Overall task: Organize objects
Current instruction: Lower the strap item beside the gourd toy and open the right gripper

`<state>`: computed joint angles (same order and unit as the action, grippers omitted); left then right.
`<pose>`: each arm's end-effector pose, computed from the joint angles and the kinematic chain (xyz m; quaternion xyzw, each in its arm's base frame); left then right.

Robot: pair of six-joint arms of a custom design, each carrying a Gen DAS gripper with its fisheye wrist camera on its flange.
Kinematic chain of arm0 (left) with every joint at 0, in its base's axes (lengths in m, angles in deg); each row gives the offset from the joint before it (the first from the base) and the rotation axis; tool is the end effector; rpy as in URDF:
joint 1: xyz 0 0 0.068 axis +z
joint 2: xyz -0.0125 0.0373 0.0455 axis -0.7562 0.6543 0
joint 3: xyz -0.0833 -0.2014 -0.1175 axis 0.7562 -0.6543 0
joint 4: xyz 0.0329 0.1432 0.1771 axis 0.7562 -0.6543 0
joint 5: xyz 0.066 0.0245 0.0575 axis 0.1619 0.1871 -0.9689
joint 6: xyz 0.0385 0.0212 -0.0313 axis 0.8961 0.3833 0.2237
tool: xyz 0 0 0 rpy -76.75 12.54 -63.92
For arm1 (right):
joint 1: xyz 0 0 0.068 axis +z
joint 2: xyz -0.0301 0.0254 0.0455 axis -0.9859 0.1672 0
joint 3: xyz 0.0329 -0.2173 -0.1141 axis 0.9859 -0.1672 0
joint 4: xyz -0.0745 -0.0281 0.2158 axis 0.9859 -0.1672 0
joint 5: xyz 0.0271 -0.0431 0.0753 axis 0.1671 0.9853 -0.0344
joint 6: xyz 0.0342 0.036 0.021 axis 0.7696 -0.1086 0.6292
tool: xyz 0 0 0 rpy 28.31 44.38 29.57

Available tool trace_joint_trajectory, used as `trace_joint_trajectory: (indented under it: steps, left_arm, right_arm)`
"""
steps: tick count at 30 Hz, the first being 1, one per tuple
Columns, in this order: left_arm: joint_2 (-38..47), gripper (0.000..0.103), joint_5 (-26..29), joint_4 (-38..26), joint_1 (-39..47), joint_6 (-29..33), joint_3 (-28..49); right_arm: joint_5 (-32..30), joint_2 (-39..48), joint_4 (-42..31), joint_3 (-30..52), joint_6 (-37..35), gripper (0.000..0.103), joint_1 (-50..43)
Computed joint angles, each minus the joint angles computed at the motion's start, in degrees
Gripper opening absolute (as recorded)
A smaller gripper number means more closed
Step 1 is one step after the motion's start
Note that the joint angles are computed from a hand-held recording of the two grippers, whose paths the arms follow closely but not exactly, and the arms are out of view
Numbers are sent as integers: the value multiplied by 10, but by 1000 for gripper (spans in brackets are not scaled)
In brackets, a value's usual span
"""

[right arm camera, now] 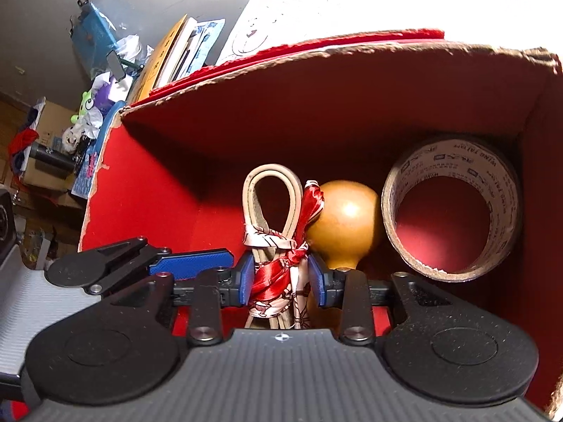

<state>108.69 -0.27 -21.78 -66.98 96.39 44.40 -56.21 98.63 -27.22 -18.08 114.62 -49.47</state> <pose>0.2087 -0.0830 0.2060 0.2898 0.9200 -0.2200 0.1457 0.1792 0.1110 0.1853 0.1700 0.9399 0.2283 0.1887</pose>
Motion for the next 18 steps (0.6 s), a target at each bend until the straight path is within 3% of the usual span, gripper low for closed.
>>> trace_joint_trajectory:
  steps: [18]
  left_arm:
    - [-5, 97, -25, 26, -20, -16, -13]
  right_arm:
    - [25, -34, 18, -21, 23, 32, 7]
